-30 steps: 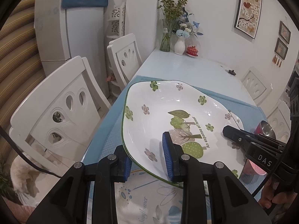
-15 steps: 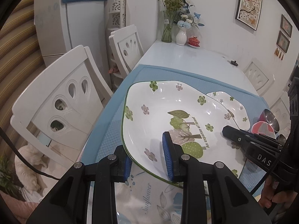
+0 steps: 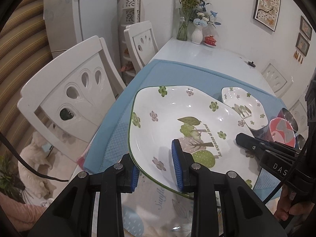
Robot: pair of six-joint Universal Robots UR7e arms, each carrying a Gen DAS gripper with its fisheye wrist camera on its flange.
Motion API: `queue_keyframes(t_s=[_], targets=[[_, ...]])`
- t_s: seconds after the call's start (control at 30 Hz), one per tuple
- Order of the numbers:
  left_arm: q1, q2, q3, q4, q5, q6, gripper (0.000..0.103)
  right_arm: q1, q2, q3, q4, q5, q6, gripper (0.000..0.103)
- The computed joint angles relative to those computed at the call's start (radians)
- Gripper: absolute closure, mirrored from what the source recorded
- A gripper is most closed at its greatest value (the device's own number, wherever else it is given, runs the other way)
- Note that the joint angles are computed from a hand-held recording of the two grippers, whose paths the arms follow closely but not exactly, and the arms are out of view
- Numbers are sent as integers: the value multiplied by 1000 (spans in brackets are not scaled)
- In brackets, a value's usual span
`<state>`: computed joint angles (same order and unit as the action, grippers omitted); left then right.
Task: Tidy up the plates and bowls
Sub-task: 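Carry the large forest plate toward the table edge with both tools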
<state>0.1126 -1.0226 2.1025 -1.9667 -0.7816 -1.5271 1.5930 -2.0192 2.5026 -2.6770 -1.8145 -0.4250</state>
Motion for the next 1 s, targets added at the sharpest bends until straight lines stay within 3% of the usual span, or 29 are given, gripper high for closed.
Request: queue_keyframes(t_s=[0.33, 1.0], targets=[[-42, -12, 28, 29, -19, -98, 77, -11, -40, 25, 45, 8, -34, 86], [-74, -40, 64, 42, -73, -138, 74, -13, -74, 44, 88, 23, -76, 86]])
